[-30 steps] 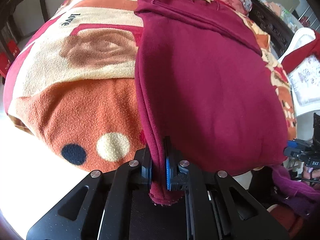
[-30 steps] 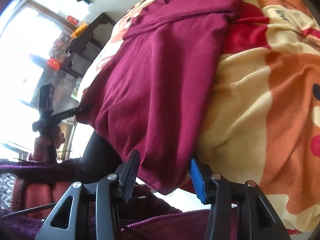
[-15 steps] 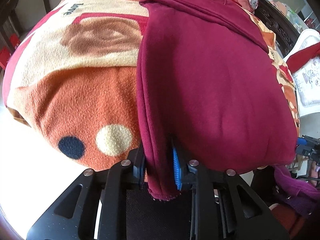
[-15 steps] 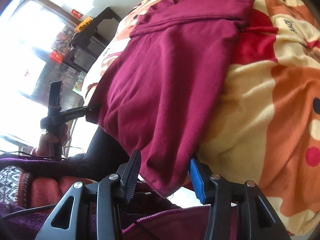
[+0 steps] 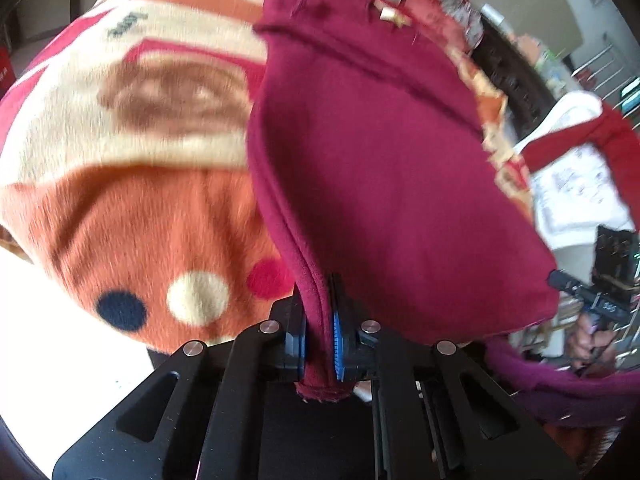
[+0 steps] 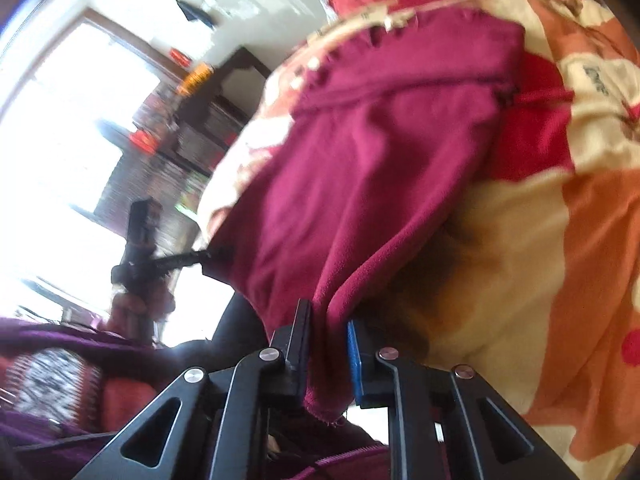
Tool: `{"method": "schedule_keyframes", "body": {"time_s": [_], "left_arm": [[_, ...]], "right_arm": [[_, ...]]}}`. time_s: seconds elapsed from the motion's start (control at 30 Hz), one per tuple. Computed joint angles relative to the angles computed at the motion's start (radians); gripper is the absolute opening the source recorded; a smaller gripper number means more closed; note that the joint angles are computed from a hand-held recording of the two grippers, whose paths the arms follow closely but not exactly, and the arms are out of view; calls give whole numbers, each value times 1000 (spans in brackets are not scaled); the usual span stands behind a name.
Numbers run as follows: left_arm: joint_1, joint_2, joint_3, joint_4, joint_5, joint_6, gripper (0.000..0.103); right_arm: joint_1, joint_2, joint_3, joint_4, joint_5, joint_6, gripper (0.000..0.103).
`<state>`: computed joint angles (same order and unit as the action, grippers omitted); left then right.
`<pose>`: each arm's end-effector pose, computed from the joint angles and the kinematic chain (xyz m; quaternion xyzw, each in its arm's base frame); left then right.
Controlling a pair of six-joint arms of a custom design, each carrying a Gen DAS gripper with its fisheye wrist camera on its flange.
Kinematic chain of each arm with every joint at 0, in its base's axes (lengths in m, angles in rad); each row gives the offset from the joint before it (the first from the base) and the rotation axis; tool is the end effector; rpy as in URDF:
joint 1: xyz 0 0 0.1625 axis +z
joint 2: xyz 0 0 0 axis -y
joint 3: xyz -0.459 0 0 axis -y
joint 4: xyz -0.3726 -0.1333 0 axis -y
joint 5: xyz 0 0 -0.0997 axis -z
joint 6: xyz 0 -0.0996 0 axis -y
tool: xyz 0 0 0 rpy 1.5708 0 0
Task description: Fold small clothes
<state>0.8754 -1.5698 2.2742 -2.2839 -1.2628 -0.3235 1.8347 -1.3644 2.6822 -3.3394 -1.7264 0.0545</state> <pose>-0.1211 -0.4003 0.2862 0.1820 0.9712 -0.0786 0.1318 0.1972 -0.2781 0.2059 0.0843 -0.9682 0.2320 0.0395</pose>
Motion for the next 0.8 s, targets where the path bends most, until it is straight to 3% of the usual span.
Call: {"method": "schedule_keyframes", "body": {"time_s": [0.13,0.33,0.53,0.67,0.73,0.8], "left_arm": [[6,19,-43,-67,7,22,8],[9,118,-139,-191,41,83,8],[20,293,-273,-334,75,202,8],[32,386,-359,-343,64,211,7],[24,399,-365,-341,61,230,8],[13,400,-360,-343,76,255,8]], "right_arm": [[-17,-21,-29,-18,31,-27,15],[-14,6,-113,-118,-58,-89,14],[-59,39,-238,-202,-127,-135,5],[-103,42,-316,-144,-110,-111,3],[-132,13,-323,-63,-34,-75,3],[-138,-15,-319,52,-9,-48,6]]}}
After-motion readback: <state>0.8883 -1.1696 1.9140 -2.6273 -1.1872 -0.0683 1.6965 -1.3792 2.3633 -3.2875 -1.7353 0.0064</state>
